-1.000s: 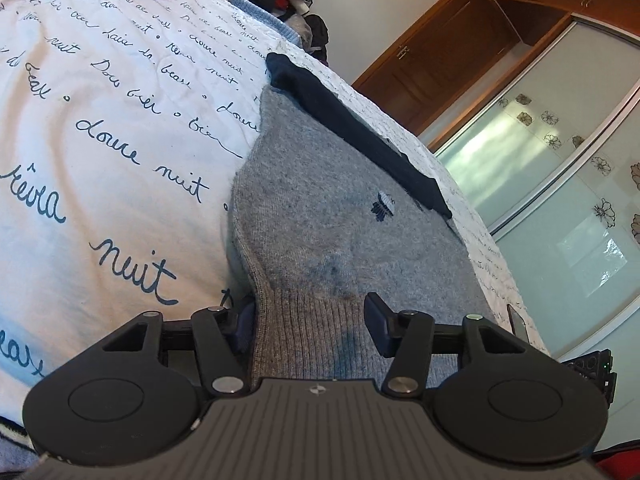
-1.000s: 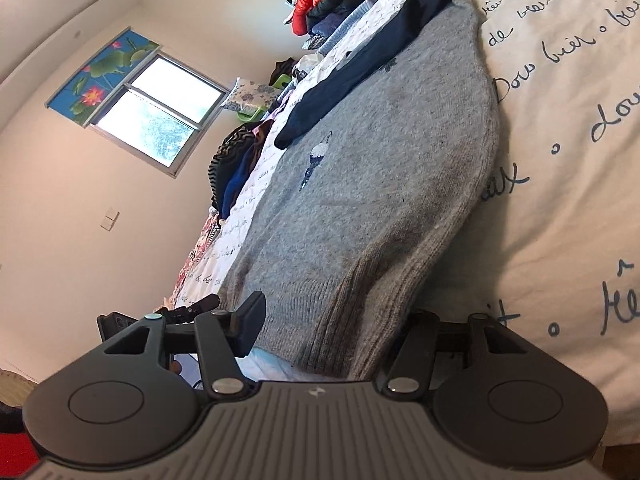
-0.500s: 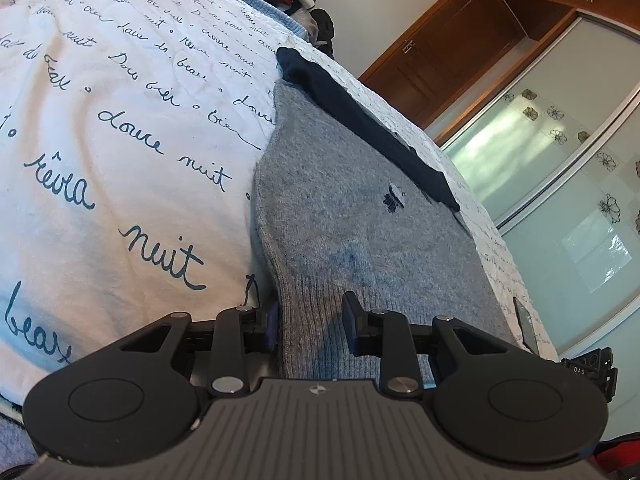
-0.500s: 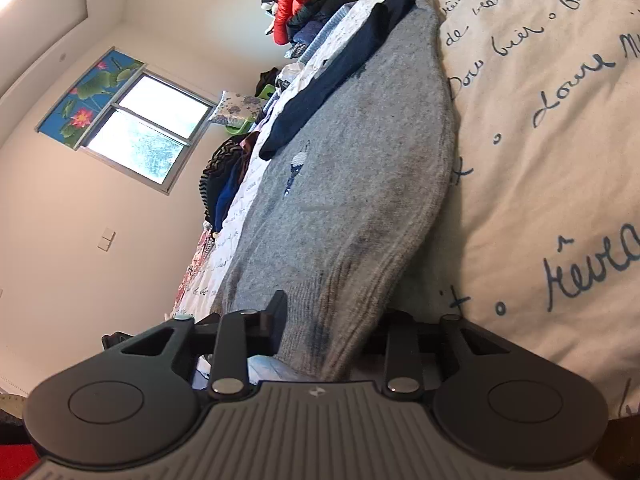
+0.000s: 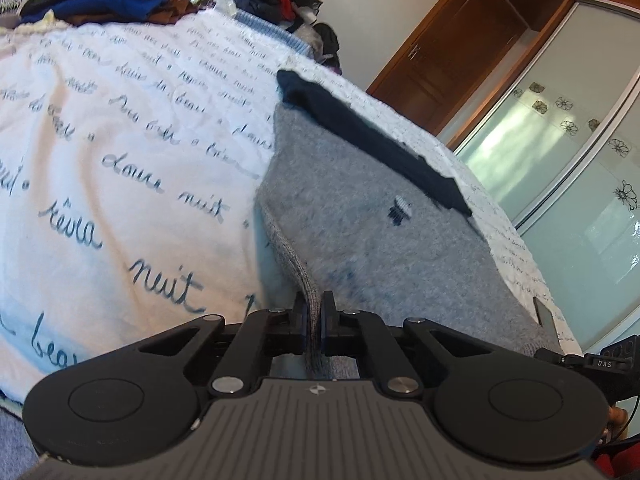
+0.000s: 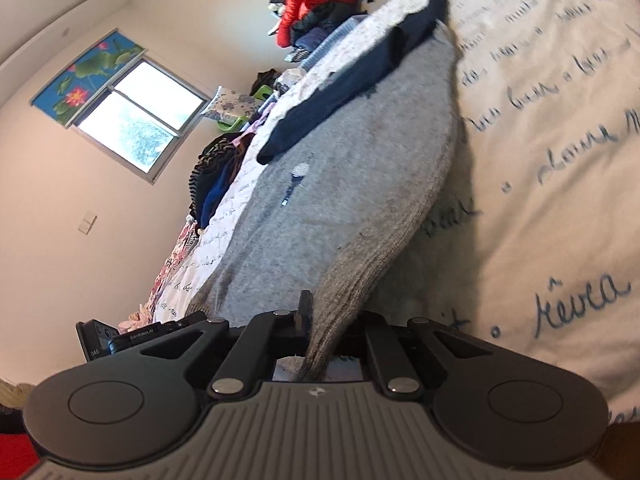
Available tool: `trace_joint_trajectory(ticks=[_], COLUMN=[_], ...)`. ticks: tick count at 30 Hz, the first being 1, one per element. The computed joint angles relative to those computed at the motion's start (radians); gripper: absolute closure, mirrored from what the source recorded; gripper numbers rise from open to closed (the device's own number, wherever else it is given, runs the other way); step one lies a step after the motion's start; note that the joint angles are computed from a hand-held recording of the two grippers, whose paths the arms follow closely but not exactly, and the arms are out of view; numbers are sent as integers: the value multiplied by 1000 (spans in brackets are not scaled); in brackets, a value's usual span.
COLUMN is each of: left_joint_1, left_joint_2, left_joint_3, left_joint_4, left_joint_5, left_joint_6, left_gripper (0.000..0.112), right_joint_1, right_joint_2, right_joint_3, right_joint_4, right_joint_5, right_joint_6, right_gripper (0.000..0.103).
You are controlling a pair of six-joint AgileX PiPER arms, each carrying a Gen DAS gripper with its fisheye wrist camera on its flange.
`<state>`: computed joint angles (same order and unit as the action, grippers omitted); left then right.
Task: Fold small clothes
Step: 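Lift the hem with both grippers and fold it toward the collar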
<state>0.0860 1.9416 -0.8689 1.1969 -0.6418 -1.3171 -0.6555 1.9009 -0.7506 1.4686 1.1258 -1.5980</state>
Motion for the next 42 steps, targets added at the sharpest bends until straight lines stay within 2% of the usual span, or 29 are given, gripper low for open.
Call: trace_joint_trajectory(ticks=[5,11,15,19,26,42], left_joint_1=[-24,-65,-69,-84,-122,-157], left_joint_2=[-42,-70,-80,-78,-54,43], left_joint_3=[-5,-37,-61,-124,-254,-501], left_joint_4=[-42,-75,-101,-105,-97,59], left_joint_5=[-14,21,-1,18,112,253], left_joint_6=[16,9,0,-32,-105,-321], left_gripper=[106,106,106,106,106,106], right_joint_1=[9,14,10,36,78,132], right_joint_2=[-25,-34,-12,18,49,119], right_joint_3=[-22,-61,-94,-143,-231,-415], right_joint_4=[10,8,42,87,156,219], right_joint_5=[19,20,64,82,79,-27], right_joint_6=[15,44,33,37,50,98], right_gripper=[98,98,98,98,98,97])
